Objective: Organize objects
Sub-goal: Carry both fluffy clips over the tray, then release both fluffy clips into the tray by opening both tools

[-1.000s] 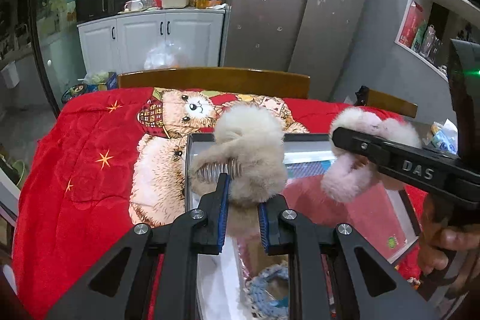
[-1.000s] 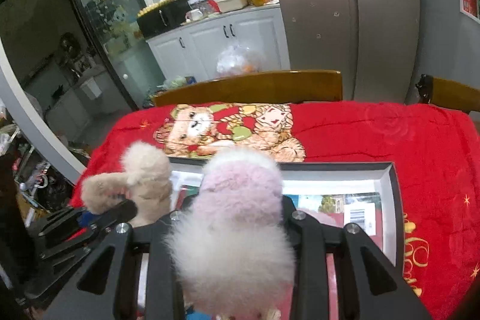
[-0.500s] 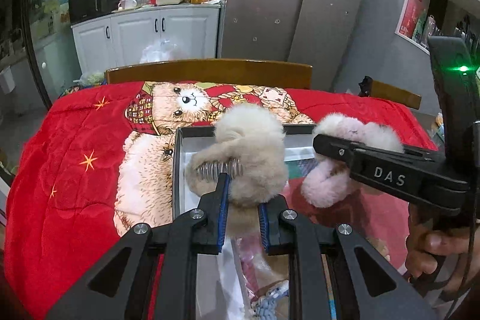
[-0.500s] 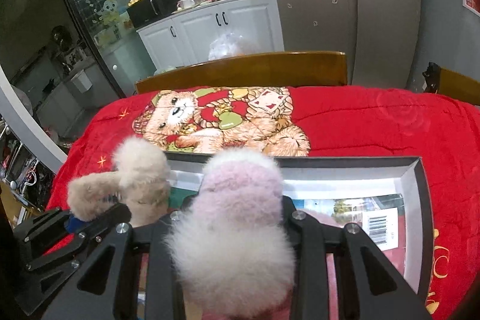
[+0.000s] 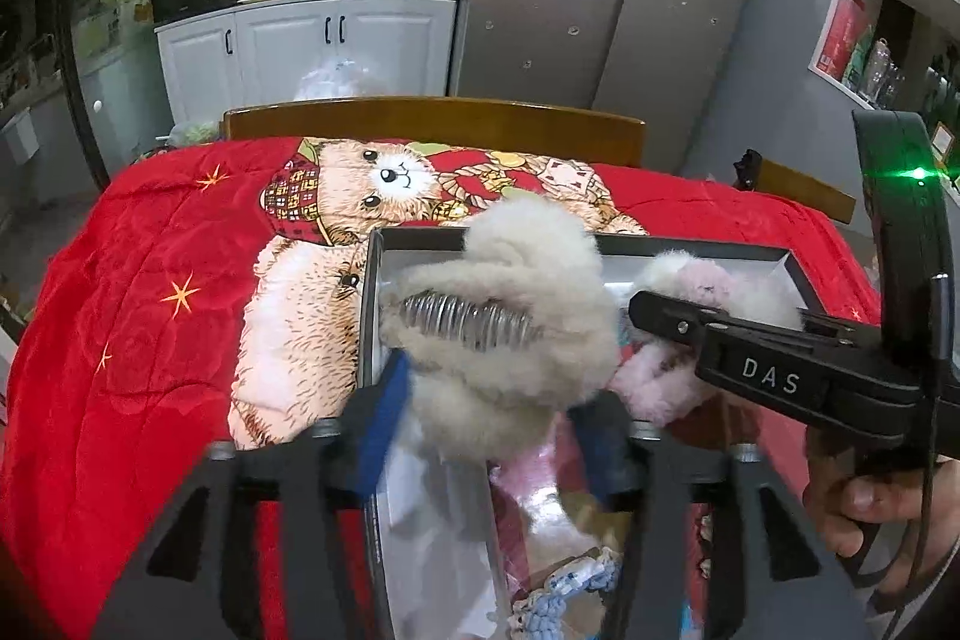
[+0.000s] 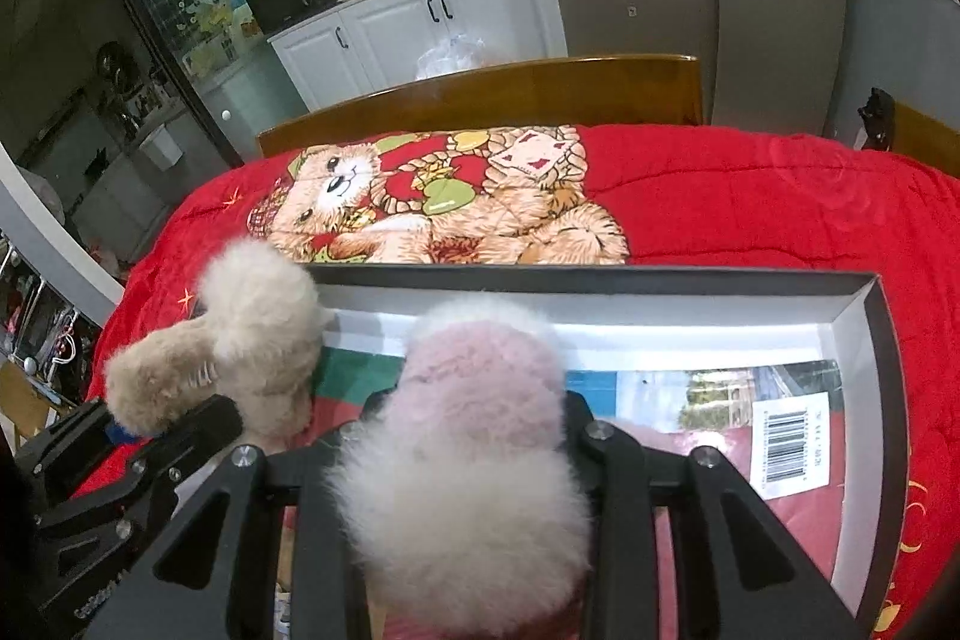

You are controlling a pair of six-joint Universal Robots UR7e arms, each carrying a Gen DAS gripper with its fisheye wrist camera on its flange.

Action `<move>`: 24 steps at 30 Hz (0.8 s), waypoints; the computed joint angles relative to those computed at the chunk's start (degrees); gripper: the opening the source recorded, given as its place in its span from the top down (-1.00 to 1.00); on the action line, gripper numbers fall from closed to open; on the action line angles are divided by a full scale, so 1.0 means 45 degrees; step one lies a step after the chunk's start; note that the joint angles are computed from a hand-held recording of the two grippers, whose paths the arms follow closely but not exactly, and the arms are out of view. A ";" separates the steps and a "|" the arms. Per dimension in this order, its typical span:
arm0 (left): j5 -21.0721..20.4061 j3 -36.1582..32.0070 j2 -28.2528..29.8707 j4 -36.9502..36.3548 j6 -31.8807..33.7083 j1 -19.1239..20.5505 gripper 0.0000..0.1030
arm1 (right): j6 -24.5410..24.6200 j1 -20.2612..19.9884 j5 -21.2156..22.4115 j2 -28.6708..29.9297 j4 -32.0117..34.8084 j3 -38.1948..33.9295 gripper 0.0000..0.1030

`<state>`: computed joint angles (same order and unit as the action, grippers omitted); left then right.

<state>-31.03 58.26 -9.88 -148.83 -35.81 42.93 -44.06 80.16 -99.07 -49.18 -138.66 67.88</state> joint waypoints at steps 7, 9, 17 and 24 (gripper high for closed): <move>0.0574 0.0620 -0.0310 -0.1177 0.0467 -0.0539 -0.86 | -0.0063 0.0147 0.0025 -0.0565 0.0662 0.0096 0.08; 0.0613 0.0975 -0.0563 -0.1678 0.0516 -0.0744 -0.97 | -0.0197 0.0196 0.0325 -0.0935 0.0414 0.0379 -0.19; 0.1258 0.1967 -0.1481 -0.2681 0.0536 -0.1597 -1.00 | -0.0567 0.0406 0.1291 -0.2706 -0.0322 0.1490 -0.51; 0.2230 0.2882 -0.2218 -0.2468 0.0499 -0.2810 -1.00 | -0.0532 0.0414 0.2383 -0.4538 -0.0634 0.2710 -0.75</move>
<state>-21.00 71.23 -19.85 -159.94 -33.56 30.28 -46.45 82.02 -88.35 -69.61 -141.52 80.07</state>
